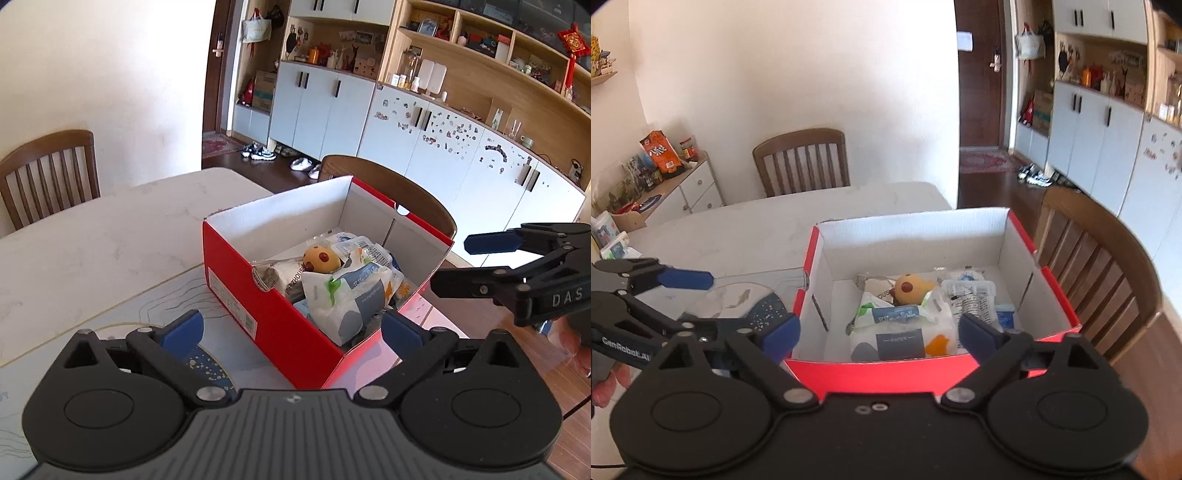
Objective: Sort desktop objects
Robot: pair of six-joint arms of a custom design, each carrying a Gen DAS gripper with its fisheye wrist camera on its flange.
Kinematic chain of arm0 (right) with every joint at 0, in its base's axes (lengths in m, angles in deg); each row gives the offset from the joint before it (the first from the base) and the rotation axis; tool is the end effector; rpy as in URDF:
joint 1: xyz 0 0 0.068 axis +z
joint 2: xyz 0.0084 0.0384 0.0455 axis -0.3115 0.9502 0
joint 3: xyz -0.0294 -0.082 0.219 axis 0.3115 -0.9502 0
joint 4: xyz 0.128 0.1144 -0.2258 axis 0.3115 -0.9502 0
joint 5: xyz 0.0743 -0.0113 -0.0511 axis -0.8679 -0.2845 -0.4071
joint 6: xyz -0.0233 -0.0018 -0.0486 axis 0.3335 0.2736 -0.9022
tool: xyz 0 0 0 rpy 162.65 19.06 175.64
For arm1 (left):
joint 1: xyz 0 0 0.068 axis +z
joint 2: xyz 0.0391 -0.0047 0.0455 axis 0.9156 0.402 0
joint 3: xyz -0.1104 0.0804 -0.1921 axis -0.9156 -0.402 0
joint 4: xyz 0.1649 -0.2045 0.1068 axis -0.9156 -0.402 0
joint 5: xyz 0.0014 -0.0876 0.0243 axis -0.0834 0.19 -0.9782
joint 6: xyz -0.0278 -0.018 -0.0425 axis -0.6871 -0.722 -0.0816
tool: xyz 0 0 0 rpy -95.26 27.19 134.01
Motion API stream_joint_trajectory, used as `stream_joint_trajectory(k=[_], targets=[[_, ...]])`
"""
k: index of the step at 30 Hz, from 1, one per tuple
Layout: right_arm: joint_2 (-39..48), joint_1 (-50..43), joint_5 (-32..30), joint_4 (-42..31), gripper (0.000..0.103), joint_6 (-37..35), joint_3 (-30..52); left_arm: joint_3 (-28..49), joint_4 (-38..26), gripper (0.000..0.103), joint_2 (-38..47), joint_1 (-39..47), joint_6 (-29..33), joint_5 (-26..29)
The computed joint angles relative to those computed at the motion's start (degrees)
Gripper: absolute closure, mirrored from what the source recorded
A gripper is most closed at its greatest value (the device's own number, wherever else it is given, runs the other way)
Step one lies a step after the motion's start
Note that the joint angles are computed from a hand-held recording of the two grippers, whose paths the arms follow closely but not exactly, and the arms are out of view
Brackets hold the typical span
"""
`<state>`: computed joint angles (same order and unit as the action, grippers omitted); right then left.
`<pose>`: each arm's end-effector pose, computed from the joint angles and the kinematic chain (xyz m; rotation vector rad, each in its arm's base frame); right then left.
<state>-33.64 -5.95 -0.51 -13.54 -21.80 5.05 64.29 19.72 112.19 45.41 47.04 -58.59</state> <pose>0.1947 0.0482 0.1169 -0.3356 2.2645 0.2974 0.2032 -0.0830 0.1084 0.4001 2.2591 -0.3966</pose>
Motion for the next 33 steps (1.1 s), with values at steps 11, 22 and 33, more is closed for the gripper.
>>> stream_joint_trajectory(k=[11,22,33], targets=[[-24.4,10.2,13.1,-12.4,0.004,4.7,-8.4,-4.0,-8.4,0.000,-13.1,-0.7,-1.0,-0.4],[-36.9,19.6,21.5,-22.5,0.004,9.6,-11.5,-7.1,-21.9,0.000,-28.3,-4.2,-2.4,-6.5],[-39.7,23.0,23.7,-26.2,0.004,15.3,-12.2,-10.2,-31.9,0.000,-40.0,-4.1,-3.2,-9.5]])
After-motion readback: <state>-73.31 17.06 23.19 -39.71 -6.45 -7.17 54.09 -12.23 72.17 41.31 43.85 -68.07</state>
